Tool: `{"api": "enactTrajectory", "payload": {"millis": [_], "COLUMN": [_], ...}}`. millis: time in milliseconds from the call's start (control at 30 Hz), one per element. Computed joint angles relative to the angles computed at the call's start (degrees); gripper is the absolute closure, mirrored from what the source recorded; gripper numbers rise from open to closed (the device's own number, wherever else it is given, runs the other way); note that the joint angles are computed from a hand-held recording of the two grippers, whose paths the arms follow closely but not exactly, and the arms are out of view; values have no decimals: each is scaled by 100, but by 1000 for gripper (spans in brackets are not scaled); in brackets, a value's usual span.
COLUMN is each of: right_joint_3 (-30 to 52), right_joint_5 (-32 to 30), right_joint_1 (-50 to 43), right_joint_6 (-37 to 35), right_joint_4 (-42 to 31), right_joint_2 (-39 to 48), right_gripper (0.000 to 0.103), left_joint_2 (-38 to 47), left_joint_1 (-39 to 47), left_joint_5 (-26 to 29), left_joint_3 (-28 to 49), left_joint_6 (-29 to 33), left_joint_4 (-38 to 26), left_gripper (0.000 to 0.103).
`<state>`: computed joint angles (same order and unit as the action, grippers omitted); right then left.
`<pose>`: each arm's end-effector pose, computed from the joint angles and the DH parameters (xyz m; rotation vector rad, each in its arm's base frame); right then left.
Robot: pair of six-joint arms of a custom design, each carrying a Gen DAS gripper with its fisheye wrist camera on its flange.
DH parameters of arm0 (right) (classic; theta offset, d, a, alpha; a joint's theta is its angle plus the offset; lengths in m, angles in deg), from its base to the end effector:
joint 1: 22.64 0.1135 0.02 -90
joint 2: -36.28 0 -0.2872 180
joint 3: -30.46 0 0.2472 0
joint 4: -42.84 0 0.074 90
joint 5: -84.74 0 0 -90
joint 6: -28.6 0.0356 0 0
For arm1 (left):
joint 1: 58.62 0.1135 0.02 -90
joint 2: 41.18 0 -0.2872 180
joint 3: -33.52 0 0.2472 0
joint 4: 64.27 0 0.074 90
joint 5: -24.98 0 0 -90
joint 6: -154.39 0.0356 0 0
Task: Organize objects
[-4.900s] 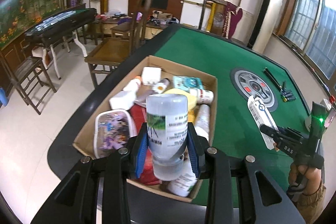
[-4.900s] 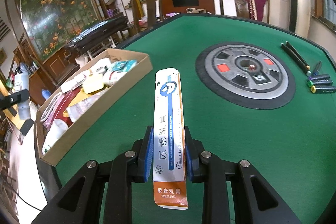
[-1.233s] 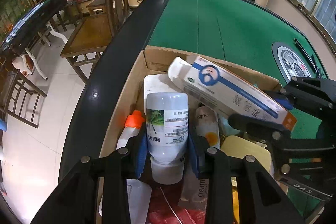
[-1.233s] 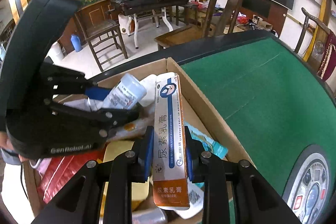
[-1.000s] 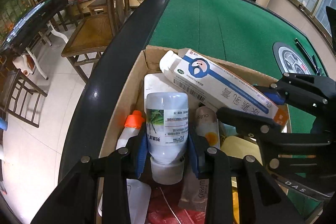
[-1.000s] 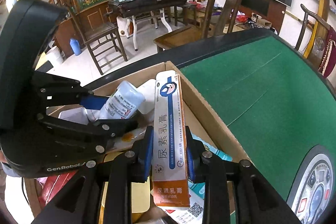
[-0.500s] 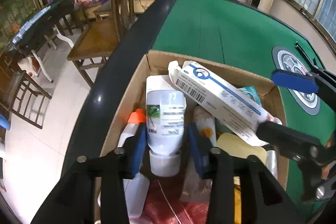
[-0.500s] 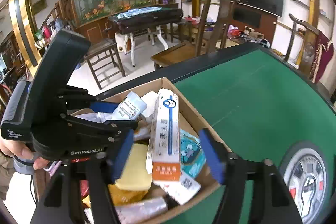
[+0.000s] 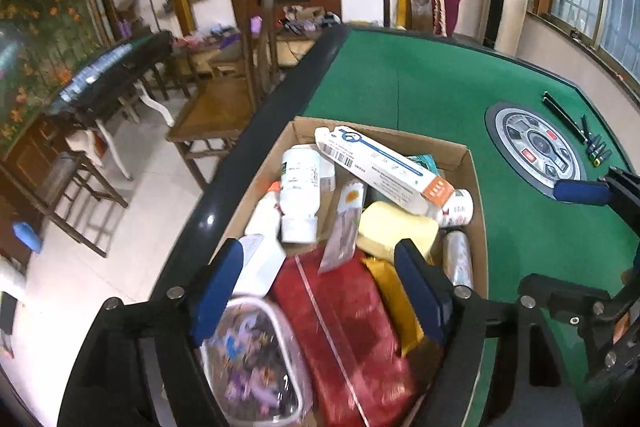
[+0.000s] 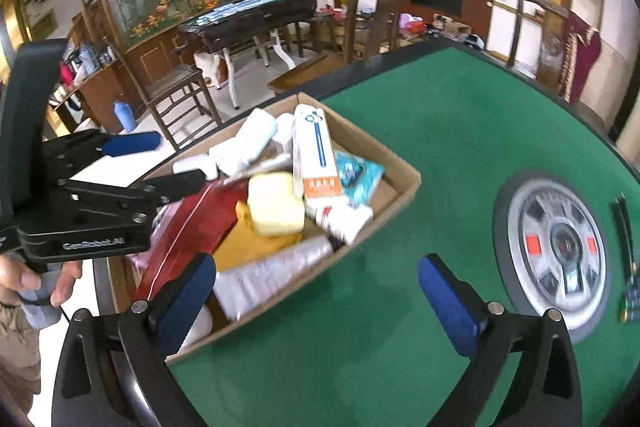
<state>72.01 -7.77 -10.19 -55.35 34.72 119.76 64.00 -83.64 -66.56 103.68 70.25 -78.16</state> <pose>0.2356 0.0536 0.1497 -0.1564 2.4481 0.1964 0.3354 -0.1555 0.1662 0.6345 2.3432 -0.1192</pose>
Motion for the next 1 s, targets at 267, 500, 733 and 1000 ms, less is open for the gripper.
{"api": "enactTrajectory", "payload": {"millis": [267, 500, 733, 1000], "right_joint_3": [-1059, -1374, -1364, -1263], "right_joint_5": [609, 804, 981, 1230], "right_joint_1": [621, 921, 1372, 1922], "right_joint_6": [815, 1182, 1352, 1463], "right_joint_4": [74, -239, -167, -126], "right_joint_2": [-810, -1766, -1755, -1588], "right_gripper": [0, 0, 0, 0], "left_joint_2": [-1151, -1742, -2022, -1880], "left_joint_1": [-834, -1364, -1187, -620], "left_joint_5": [-1772, -2415, -2186, -1394], "left_joint_3": [-2145, -3203, -3353, -3431], "left_joint_6": [-309, -837, -1122, -1501], "left_joint_4": [1819, 2203, 1937, 1894], "left_gripper": [16, 11, 11, 11]}}
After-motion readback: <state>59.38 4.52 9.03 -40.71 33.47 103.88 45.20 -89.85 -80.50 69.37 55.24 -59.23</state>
